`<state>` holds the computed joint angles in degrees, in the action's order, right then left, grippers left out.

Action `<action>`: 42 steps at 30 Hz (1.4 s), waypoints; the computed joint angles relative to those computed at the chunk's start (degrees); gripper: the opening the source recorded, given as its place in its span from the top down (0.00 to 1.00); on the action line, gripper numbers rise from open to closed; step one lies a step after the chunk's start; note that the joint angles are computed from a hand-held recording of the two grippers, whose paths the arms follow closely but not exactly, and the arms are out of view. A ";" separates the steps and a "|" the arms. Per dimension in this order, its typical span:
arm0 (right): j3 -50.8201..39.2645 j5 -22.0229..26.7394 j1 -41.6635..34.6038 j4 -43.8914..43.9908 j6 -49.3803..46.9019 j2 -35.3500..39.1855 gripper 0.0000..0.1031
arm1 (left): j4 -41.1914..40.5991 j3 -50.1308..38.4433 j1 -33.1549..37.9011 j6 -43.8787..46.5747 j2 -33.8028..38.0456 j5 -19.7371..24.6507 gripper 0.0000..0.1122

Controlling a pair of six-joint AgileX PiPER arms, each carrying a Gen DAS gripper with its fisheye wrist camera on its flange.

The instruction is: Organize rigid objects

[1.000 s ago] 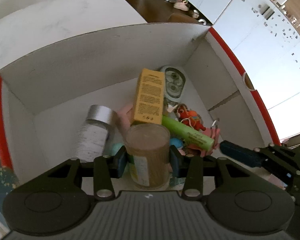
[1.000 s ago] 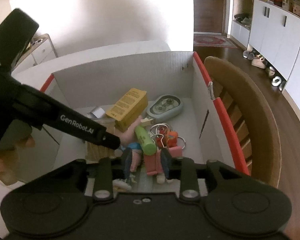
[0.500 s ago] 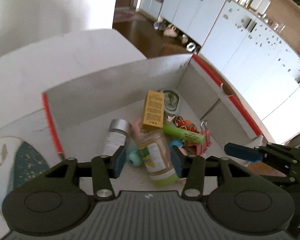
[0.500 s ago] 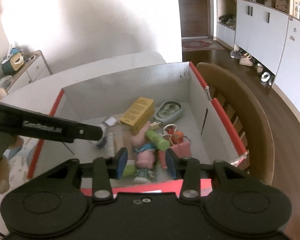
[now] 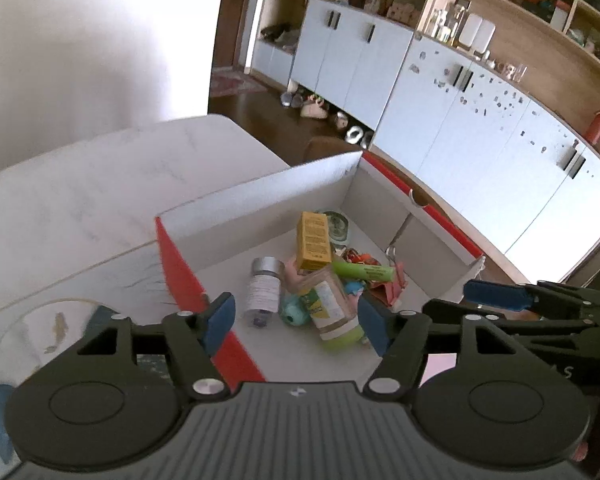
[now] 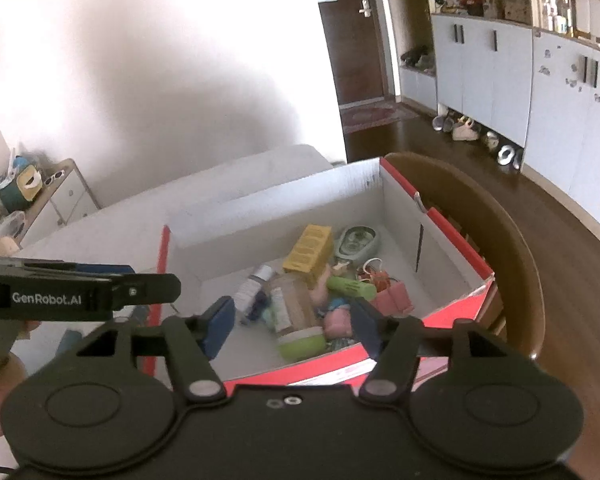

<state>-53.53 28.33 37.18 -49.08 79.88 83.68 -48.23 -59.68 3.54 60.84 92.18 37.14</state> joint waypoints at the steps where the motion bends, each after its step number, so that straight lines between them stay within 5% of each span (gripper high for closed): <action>1: -0.16 1.15 1.18 -1.13 1.81 0.05 0.34 | -0.56 0.35 1.35 1.53 -0.64 1.12 0.40; 16: -1.79 16.14 17.07 -14.84 22.13 0.19 0.01 | -7.08 4.32 14.30 19.26 -5.82 11.81 0.29; 23: -1.61 18.75 20.80 -16.40 27.10 0.02 0.00 | -7.05 4.65 17.41 21.85 -6.92 14.32 0.22; 27: -1.88 22.45 23.82 -17.59 29.70 0.48 0.00 | -6.96 5.53 18.61 23.11 -8.11 14.48 0.10; 42: -3.49 31.67 30.48 -18.40 34.41 2.09 0.00 | -9.33 8.83 22.98 30.11 -11.89 17.16 0.10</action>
